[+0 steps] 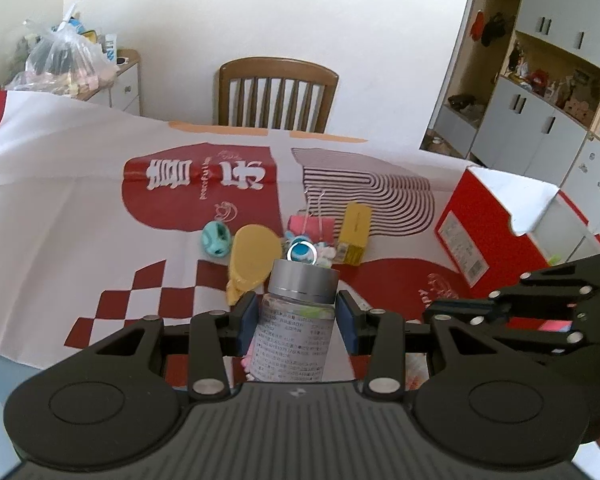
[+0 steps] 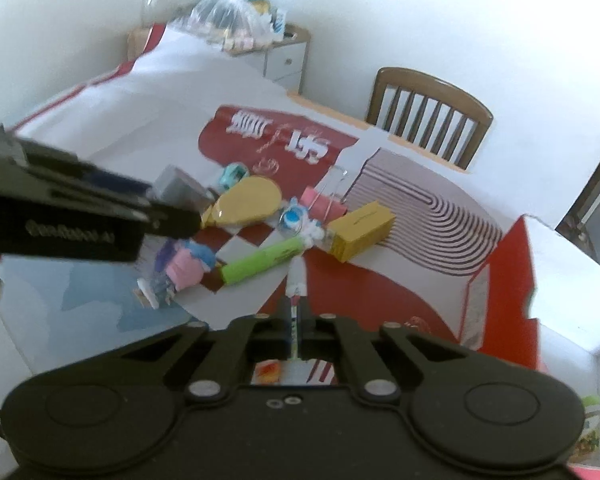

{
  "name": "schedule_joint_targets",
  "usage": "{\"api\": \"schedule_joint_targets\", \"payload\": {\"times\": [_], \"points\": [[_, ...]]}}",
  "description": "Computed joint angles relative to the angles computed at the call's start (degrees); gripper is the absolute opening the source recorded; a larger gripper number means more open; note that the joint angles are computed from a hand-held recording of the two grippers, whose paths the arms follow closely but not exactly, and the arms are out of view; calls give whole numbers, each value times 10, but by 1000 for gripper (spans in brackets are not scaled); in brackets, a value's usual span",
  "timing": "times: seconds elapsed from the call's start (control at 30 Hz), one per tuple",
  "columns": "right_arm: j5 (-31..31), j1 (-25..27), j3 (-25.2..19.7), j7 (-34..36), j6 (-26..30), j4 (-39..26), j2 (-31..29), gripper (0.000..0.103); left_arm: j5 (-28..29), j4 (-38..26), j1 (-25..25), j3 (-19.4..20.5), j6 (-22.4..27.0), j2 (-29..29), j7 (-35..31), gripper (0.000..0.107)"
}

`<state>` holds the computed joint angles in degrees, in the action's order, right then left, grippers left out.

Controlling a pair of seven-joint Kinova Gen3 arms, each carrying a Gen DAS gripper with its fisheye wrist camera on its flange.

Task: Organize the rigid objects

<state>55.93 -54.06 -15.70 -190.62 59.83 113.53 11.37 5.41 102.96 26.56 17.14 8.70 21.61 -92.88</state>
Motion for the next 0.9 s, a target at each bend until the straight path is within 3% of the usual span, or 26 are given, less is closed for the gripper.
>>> {"api": "schedule_joint_targets", "payload": {"times": [0.2,0.47,0.57,0.67,0.8,0.9], "points": [[-23,22,-12,25,-47,28,-38,2,-3,2,14,-4,-10,-4,7,41],[-27,19,-8,7,-124,46,-10,8,-8,13,20,-12,-6,-8,18,41],[-24,16,2,-9,-149,51,-1,14,-8,17,14,-10,-3,-11,18,41],[-23,12,9,-3,-153,46,12,27,-9,20,16,-19,-2,-14,23,41],[-9,2,19,-5,-149,42,23,64,-10,24,16,-28,-3,-16,33,41],[-14,9,24,19,-162,36,30,64,-10,25,10,-27,-2,-16,36,41]]}}
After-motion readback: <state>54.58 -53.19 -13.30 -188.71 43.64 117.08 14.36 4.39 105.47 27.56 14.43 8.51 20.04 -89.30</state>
